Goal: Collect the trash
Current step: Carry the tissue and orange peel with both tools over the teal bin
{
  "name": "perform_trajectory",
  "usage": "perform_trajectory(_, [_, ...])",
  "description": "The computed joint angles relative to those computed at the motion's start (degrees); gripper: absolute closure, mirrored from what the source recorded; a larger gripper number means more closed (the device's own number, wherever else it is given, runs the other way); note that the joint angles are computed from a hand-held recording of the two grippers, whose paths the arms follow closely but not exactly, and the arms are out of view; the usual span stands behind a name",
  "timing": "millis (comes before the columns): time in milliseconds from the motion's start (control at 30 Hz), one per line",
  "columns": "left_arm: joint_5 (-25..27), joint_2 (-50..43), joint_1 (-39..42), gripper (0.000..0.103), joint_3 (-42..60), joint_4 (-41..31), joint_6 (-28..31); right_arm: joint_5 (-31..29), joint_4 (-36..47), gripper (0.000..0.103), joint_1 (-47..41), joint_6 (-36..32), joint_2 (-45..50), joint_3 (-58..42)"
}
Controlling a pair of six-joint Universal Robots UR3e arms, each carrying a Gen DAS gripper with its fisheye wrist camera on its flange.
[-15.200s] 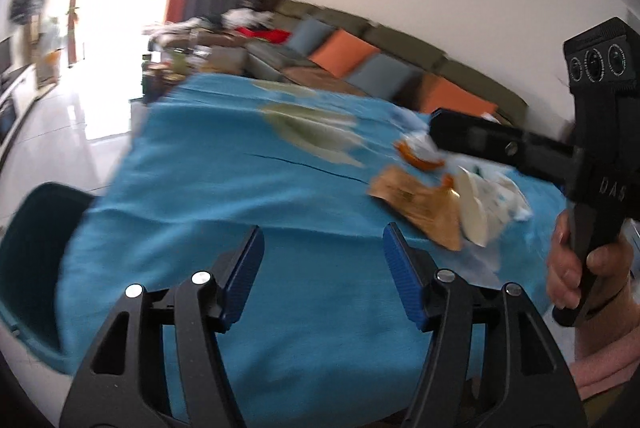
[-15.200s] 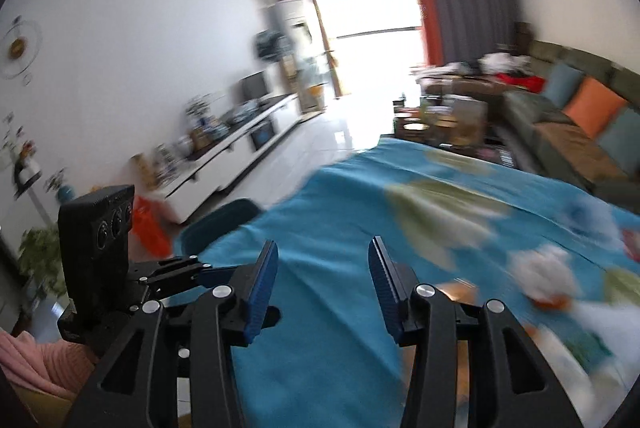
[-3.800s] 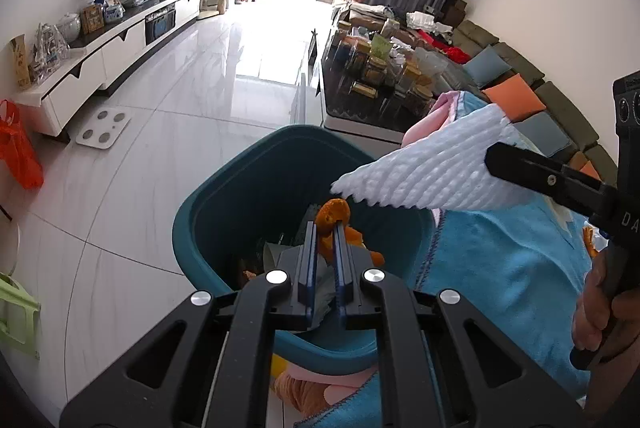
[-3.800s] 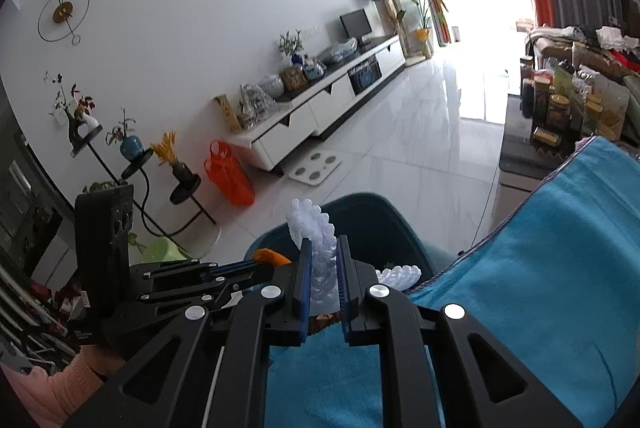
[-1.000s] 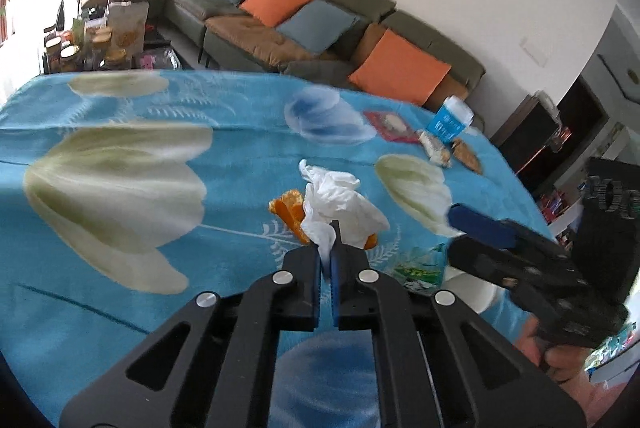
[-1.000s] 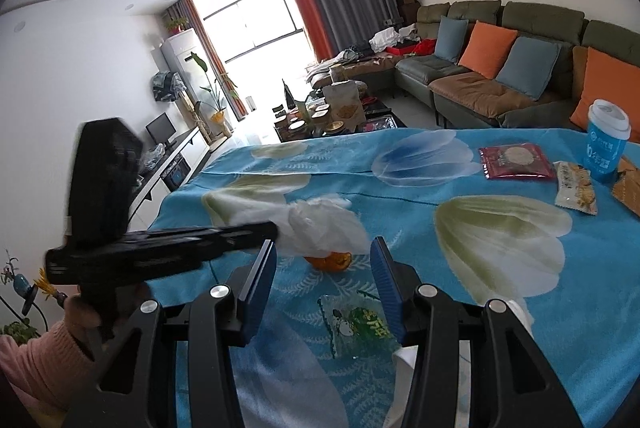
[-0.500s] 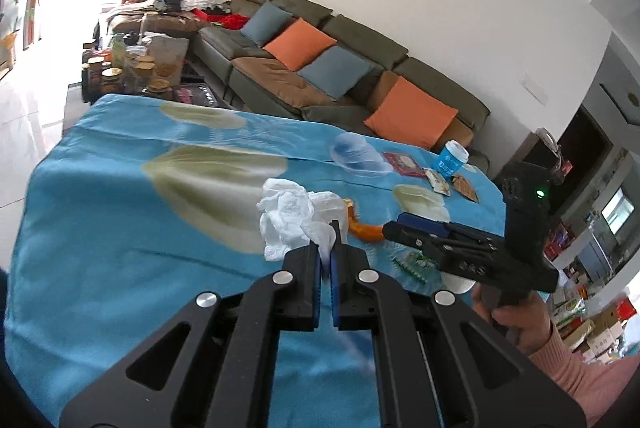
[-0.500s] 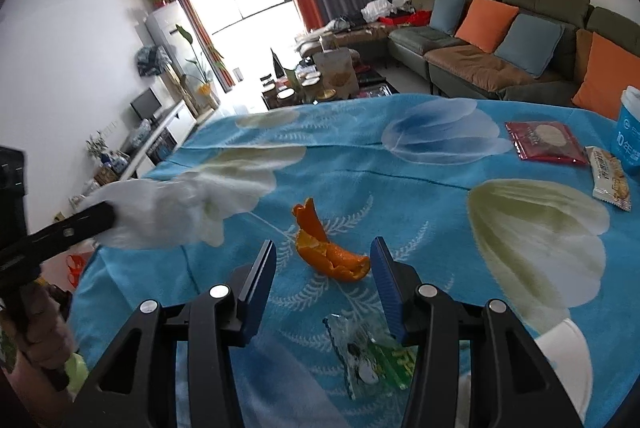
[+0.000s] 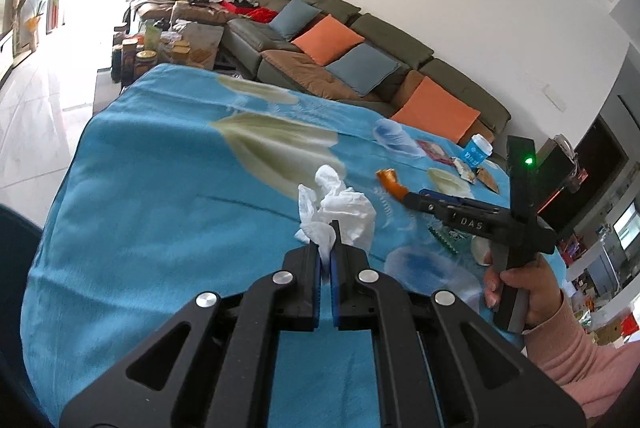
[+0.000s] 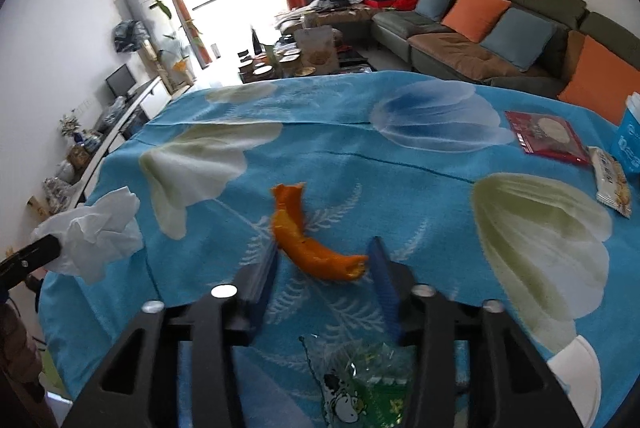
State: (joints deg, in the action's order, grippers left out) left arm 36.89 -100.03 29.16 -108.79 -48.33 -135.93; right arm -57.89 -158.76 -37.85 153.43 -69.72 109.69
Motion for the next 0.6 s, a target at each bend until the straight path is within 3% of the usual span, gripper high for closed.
perform_trajectory(400, [-0.21, 2.91, 2.84, 0.099, -3.69, -1.16, 2.2, 3.59, 0.89, 0.084, -0.81, -3.77, -3.22, 3.47])
perform_trajectory(600, [-1.01, 5.36, 5.01, 0.099, -4.95, -3.57, 4.29, 7.4, 1.22, 0.085, -1.7, -4.93, -7.71, 7.32])
